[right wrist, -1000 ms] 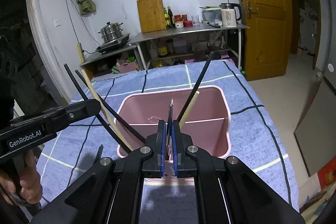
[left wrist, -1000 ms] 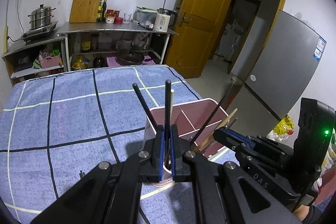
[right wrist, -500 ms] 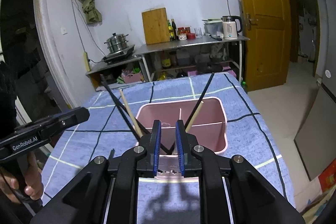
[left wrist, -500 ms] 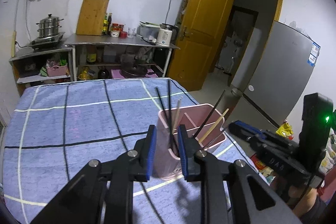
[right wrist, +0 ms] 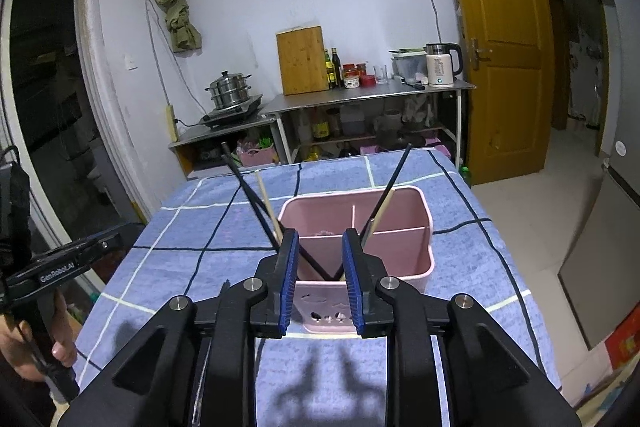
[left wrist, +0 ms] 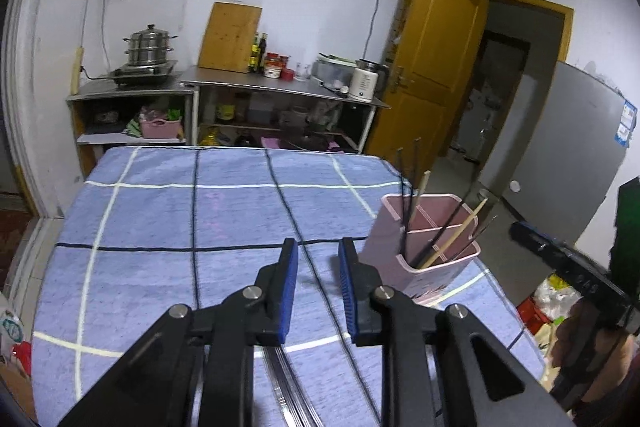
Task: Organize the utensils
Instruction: 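Move both tools back down to the remaining black chopsticks on the cloth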
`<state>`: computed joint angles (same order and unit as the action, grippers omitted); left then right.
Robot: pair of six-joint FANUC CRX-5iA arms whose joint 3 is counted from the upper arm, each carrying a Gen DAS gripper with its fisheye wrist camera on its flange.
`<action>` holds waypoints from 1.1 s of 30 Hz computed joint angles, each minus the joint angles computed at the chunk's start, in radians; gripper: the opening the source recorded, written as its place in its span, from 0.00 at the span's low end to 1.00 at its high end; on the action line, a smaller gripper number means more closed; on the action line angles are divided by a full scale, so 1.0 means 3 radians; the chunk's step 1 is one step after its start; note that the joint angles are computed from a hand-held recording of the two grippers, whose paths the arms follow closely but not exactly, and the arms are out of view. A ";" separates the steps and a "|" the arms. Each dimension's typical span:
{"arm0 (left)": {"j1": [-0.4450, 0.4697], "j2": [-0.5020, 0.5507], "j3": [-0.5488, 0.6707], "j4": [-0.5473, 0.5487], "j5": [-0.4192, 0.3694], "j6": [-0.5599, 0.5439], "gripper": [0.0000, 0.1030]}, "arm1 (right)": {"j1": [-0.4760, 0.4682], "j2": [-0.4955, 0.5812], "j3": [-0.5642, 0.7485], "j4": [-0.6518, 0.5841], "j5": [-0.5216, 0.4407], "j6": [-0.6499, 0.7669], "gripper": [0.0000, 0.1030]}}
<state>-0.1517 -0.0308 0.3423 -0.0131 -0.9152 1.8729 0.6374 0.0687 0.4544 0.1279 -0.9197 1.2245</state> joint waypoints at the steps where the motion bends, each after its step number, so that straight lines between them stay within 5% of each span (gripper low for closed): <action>1: 0.0007 -0.0022 -0.0030 -0.0002 -0.0025 0.0010 0.21 | 0.0016 -0.0025 -0.0039 0.0018 0.0024 -0.0009 0.22; 10: 0.0038 -0.0159 -0.0300 -0.0179 -0.0190 0.0192 0.23 | 0.0087 -0.0070 -0.0105 -0.0266 -0.0038 0.0242 0.22; 23: 0.0105 -0.0080 -0.0694 0.0087 -0.0220 0.0130 0.23 | 0.0190 0.0065 -0.0153 -0.0602 -0.0289 0.0493 0.22; 26: 0.0074 -0.0017 -0.0704 0.0078 -0.0222 0.0155 0.41 | 0.0184 0.0104 -0.0134 -0.0646 -0.0328 0.0520 0.22; 33: 0.0005 0.0145 -0.0599 -0.0048 -0.0343 0.0276 0.42 | 0.0142 0.0179 -0.0101 -0.0708 -0.0368 0.0542 0.22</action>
